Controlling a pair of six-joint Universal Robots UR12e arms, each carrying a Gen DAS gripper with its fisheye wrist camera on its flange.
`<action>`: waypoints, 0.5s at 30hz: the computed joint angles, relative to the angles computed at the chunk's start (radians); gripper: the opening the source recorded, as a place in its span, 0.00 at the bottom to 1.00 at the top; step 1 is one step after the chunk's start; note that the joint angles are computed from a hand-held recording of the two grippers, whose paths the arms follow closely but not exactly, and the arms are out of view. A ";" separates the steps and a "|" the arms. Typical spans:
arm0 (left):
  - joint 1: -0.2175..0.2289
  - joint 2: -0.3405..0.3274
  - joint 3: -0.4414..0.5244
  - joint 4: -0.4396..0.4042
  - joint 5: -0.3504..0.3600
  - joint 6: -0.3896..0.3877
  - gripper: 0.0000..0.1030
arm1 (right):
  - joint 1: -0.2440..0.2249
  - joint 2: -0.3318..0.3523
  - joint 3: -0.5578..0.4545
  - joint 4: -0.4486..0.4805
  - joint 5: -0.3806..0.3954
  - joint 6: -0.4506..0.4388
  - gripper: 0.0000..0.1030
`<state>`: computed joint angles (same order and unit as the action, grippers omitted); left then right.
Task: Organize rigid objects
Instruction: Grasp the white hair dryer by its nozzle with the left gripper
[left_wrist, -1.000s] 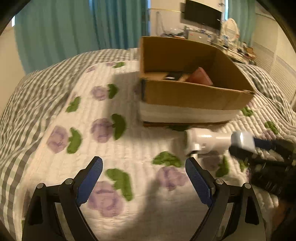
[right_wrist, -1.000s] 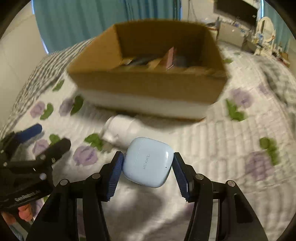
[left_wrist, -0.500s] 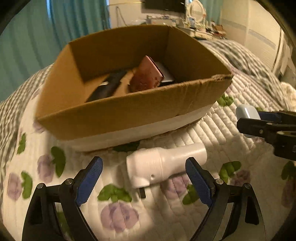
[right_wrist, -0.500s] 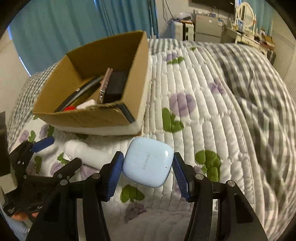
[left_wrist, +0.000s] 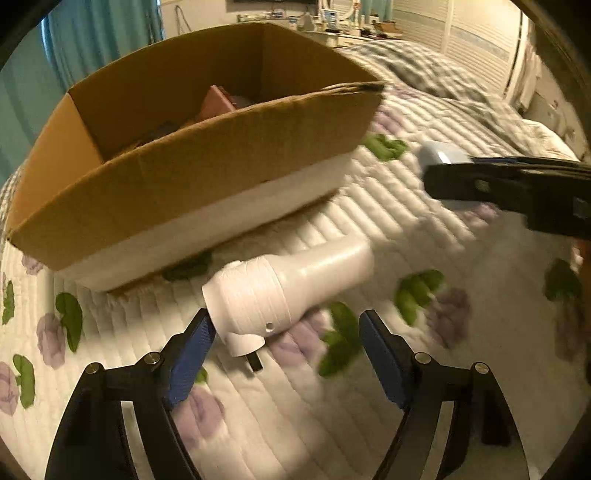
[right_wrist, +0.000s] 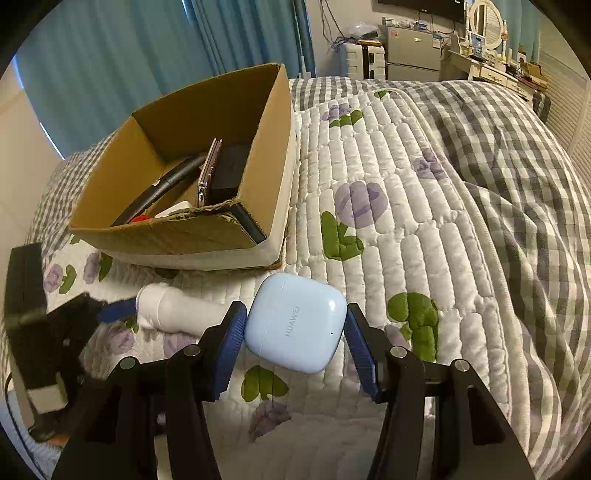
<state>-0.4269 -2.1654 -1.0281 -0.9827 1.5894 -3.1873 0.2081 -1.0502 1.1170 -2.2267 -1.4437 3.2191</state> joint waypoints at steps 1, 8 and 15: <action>0.000 0.006 -0.004 -0.002 -0.012 0.007 0.78 | 0.000 -0.002 0.003 -0.003 -0.001 0.000 0.53; 0.002 -0.029 0.037 0.054 0.088 0.017 0.79 | 0.001 -0.005 0.005 0.001 -0.013 -0.003 0.53; -0.004 -0.063 0.066 0.046 0.063 0.084 0.57 | 0.002 0.003 -0.006 0.021 -0.011 -0.002 0.53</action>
